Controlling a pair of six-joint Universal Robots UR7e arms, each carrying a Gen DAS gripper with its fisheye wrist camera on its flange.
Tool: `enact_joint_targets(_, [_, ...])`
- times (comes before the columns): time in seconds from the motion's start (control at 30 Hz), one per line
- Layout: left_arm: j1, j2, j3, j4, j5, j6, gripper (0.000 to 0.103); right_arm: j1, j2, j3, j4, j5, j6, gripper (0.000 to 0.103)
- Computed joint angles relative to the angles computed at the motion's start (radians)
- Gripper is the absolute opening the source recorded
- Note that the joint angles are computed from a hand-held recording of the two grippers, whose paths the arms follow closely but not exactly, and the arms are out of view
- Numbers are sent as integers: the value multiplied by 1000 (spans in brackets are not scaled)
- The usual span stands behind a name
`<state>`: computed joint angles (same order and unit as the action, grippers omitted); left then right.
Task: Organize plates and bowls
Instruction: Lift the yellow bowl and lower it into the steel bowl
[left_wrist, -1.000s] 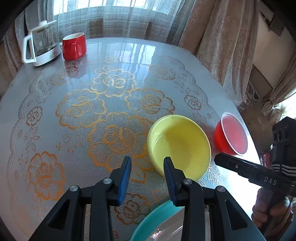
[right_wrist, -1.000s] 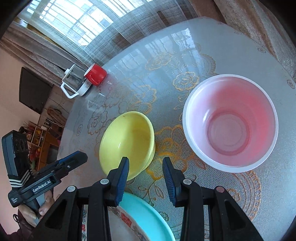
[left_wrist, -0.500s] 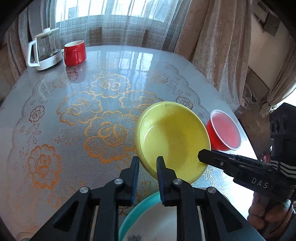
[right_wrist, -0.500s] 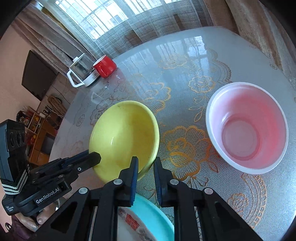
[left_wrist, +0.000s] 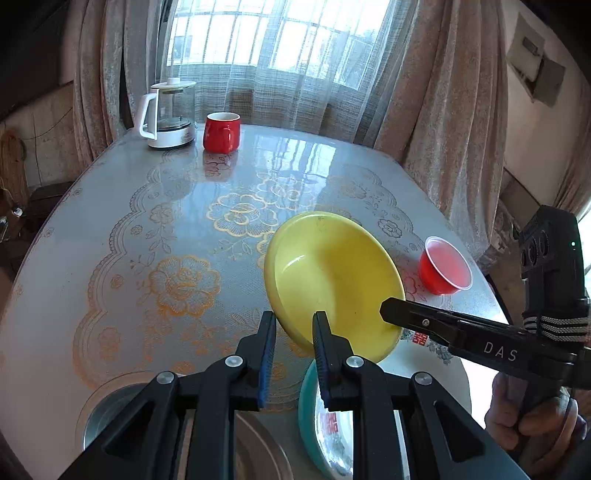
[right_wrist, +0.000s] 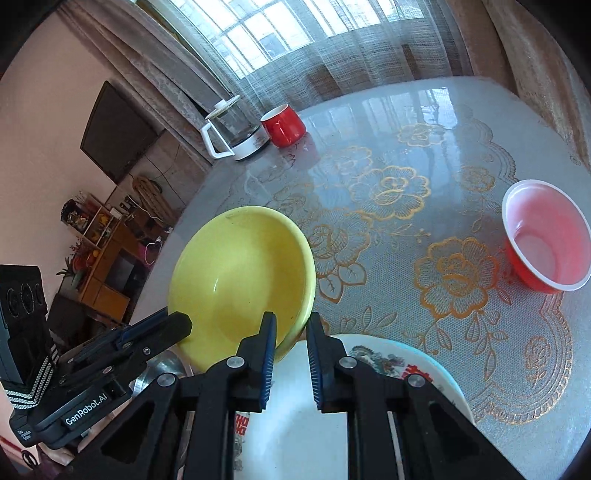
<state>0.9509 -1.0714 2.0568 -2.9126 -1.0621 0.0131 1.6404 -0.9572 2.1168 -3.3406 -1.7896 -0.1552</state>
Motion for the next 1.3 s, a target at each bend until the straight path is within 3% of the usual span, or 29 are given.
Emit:
enact_joint_targets(0.33, [62, -189, 154, -7, 1, -57, 19, 75, 90, 15, -22, 29, 2, 16])
enact_joint_targets(0.63, [97, -298, 249, -14, 4, -86, 19, 119, 153, 15, -7, 28, 10, 16])
enact_joint_targets(1.3, [145, -363, 320, -7, 22, -110, 19, 177, 236, -14, 29, -40, 2, 17])
